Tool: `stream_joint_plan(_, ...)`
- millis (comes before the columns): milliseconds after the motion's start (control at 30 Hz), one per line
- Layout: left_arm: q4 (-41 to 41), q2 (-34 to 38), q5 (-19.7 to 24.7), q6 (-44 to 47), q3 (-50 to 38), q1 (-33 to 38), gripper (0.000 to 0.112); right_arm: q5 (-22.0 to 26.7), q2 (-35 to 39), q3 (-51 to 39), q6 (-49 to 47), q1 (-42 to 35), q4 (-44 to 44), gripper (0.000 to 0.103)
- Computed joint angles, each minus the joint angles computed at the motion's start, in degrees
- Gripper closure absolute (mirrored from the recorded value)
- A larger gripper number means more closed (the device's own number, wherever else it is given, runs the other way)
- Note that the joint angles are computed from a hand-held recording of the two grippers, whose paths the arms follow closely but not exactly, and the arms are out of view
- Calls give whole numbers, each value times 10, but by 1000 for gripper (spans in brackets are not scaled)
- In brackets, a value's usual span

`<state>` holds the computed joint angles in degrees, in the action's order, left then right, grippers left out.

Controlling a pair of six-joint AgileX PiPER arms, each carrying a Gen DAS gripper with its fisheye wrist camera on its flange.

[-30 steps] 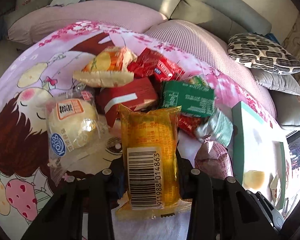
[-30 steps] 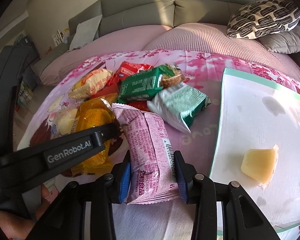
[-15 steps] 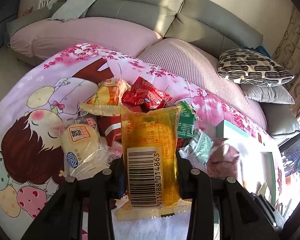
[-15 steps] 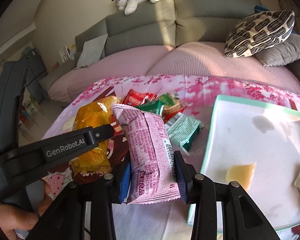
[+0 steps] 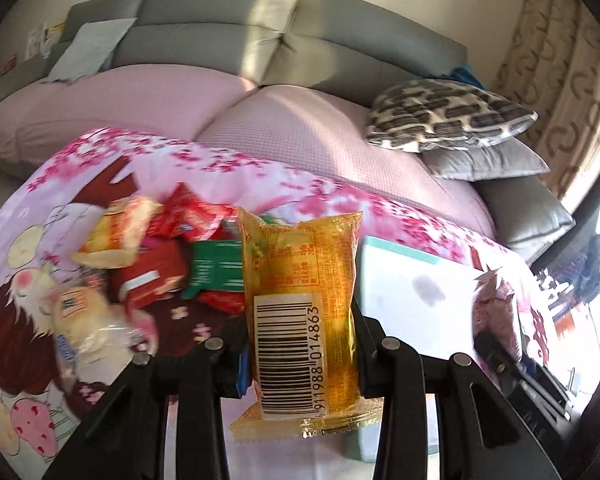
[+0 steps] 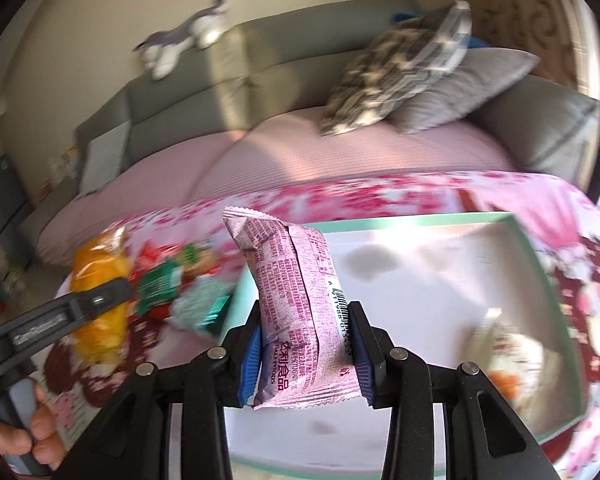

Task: Organize snacks
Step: 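Lift and carry the yellow bread packet with the left tool and pink packet with the right over the tray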

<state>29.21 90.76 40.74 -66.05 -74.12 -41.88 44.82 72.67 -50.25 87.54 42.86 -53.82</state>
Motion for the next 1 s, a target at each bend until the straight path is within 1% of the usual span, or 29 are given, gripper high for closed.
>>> stream_joint_plan(133, -9, 34, 2, 24, -43, -18, 73, 4, -39, 27, 2, -41, 6, 61)
stream_joint_plan(267, -11, 73, 7, 51, -95, -35, 73, 8, -66, 47, 7, -65, 5, 61)
stream_joint_plan(333, -16, 91, 7, 65, -118, -39, 73, -6, -73, 58, 9, -83, 7, 61)
stream_joint_plan(433, -31, 124, 12, 90, -154, -40, 73, -37, -68, 68, -4, -115, 25, 61)
stream_joint_plan(533, -65, 163, 23, 130, -199, -33, 73, -62, -60, 73, -19, -145, 37, 61)
stream_joint_plan(600, -84, 195, 36, 157, -237, -29, 73, -76, -50, 72, -22, -162, 38, 61)
stream_joint_plan(700, -116, 233, 57, 196, -287, -23, 73, -83, -37, 70, -25, -177, 34, 61)
stream_joint_plan(833, -136, 270, 84, 226, -333, -20, 73, -111, -26, 73, -45, -205, 47, 61)
stream_joint_plan(1000, -153, 302, 110, 237, -372, -15, 73, -103, -17, 66, -52, -199, 43, 61)
